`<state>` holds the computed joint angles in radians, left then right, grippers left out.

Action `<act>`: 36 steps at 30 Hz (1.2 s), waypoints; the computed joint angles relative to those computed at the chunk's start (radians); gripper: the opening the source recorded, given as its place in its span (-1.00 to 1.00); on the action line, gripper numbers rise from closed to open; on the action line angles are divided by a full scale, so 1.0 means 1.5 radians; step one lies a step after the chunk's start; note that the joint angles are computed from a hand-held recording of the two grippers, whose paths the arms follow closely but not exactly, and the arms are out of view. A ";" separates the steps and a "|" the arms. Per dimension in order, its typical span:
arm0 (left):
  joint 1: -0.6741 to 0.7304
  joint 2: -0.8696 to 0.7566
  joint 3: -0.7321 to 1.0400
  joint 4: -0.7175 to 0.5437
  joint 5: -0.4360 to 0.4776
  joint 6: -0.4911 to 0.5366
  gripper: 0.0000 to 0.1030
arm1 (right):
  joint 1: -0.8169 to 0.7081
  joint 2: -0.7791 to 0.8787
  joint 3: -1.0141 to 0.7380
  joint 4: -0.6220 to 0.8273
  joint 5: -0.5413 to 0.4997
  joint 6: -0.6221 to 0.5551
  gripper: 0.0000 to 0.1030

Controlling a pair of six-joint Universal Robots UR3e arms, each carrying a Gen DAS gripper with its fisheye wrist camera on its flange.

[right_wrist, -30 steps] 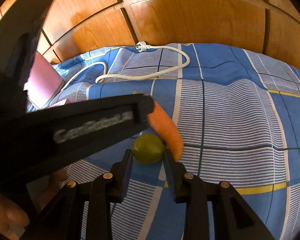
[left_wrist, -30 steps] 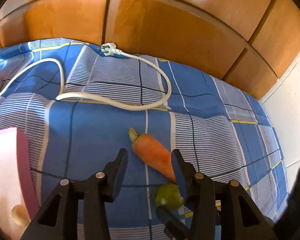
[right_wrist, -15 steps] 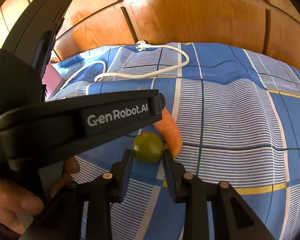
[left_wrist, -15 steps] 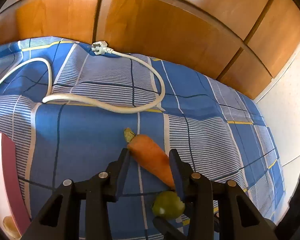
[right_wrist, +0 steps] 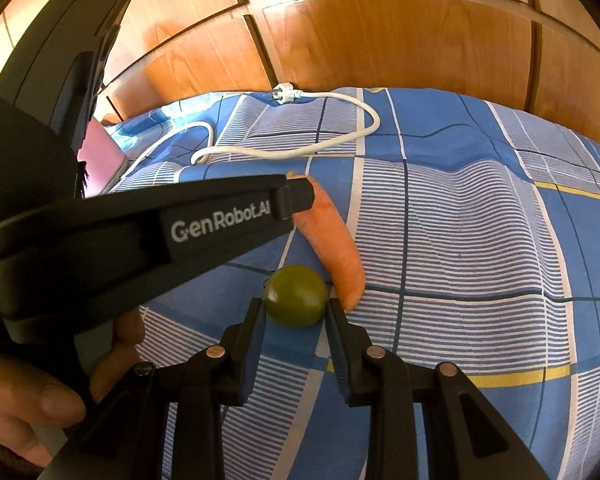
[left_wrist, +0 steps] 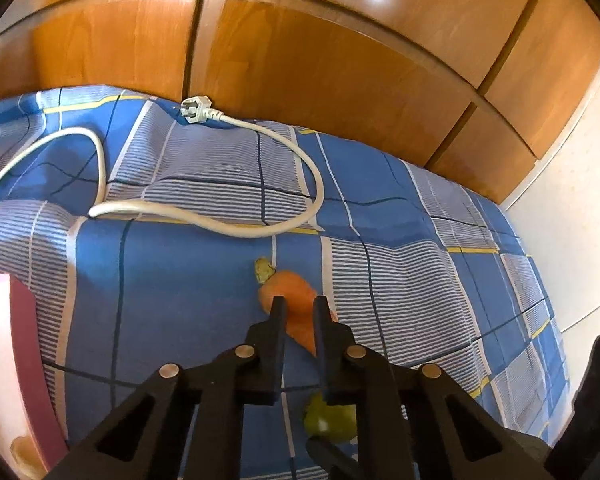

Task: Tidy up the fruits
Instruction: 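Close the left tool around the carrot and lift it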

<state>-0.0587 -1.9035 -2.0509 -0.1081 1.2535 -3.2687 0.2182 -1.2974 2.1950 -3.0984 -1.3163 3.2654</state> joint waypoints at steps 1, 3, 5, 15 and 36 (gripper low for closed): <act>0.001 0.001 -0.001 -0.002 -0.001 -0.001 -0.76 | 0.001 -0.003 0.002 0.001 -0.002 0.000 -0.40; 0.003 0.004 -0.003 -0.005 -0.004 -0.003 -0.77 | 0.000 -0.012 0.011 0.002 -0.002 -0.002 -0.40; 0.008 0.007 -0.004 -0.013 -0.012 -0.009 -0.77 | -0.004 -0.019 0.018 0.004 0.000 -0.002 -0.40; 0.016 0.020 0.001 -0.057 -0.026 -0.040 -0.63 | -0.030 -0.070 0.078 0.007 0.013 -0.011 -0.40; -0.050 -0.051 0.074 -0.050 0.080 -0.119 -0.30 | -0.066 -0.098 0.114 0.007 0.027 -0.026 -0.40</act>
